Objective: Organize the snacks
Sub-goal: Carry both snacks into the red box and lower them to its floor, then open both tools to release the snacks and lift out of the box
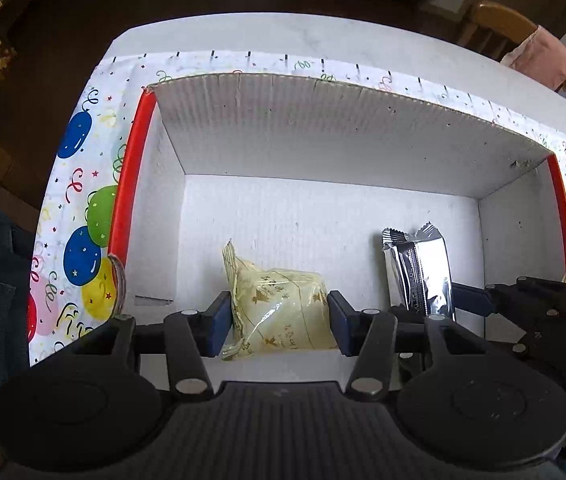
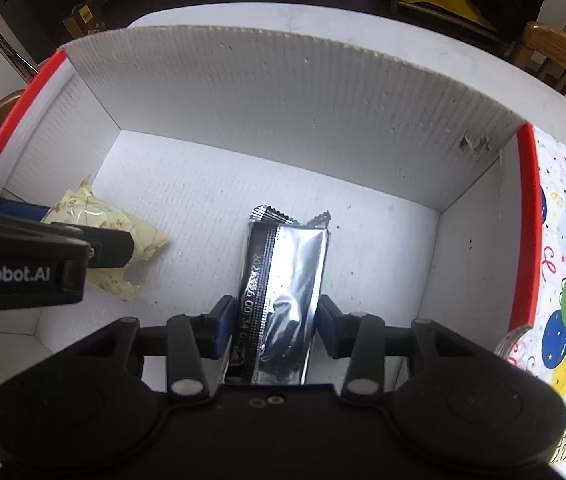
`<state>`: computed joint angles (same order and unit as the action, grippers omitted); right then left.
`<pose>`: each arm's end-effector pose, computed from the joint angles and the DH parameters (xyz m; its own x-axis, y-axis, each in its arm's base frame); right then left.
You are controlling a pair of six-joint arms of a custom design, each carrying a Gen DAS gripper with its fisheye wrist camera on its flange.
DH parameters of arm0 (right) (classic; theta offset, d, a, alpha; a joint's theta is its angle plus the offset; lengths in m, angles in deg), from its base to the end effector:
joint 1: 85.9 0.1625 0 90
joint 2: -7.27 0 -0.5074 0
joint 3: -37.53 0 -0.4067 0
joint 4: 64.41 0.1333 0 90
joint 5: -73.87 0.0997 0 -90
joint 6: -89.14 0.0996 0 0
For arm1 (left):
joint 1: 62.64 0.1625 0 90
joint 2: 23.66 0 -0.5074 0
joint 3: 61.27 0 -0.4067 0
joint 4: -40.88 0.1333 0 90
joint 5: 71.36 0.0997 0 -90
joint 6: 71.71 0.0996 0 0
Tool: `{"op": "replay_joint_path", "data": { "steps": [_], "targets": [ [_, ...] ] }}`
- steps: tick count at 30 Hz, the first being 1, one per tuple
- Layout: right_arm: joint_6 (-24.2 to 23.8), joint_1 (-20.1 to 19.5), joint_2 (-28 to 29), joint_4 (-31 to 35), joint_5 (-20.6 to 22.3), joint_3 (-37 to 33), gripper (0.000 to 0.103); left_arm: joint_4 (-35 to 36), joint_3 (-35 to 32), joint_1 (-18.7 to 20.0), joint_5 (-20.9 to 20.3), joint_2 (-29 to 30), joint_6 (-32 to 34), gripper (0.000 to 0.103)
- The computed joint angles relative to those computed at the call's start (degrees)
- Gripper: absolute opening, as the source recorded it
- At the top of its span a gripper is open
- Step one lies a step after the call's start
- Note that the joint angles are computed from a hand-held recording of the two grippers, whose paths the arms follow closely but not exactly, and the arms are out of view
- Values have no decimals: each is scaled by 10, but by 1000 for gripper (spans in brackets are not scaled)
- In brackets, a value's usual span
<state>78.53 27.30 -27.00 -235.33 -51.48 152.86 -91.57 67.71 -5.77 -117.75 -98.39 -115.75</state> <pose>0.2988 -0.5051 -0.0350 -0.6638 -0.4863 0.5682 -0.5251 0.8440 0.1089 -0.0790 -0.4907 0.2309 -0.7524 -0.2005 -0.6275 0.0167 0.9465 -0.3223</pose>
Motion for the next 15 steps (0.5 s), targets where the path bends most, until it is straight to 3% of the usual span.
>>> {"op": "replay_joint_path", "data": {
  "steps": [7,15],
  "targets": [
    [13,-1,2,16,-4,-6,45,4,-3,2,-3,2,1,50],
    [4,3,-18,-15,14,13,57,-18,15,-13,-1,-18,-4,54]
  ]
}}
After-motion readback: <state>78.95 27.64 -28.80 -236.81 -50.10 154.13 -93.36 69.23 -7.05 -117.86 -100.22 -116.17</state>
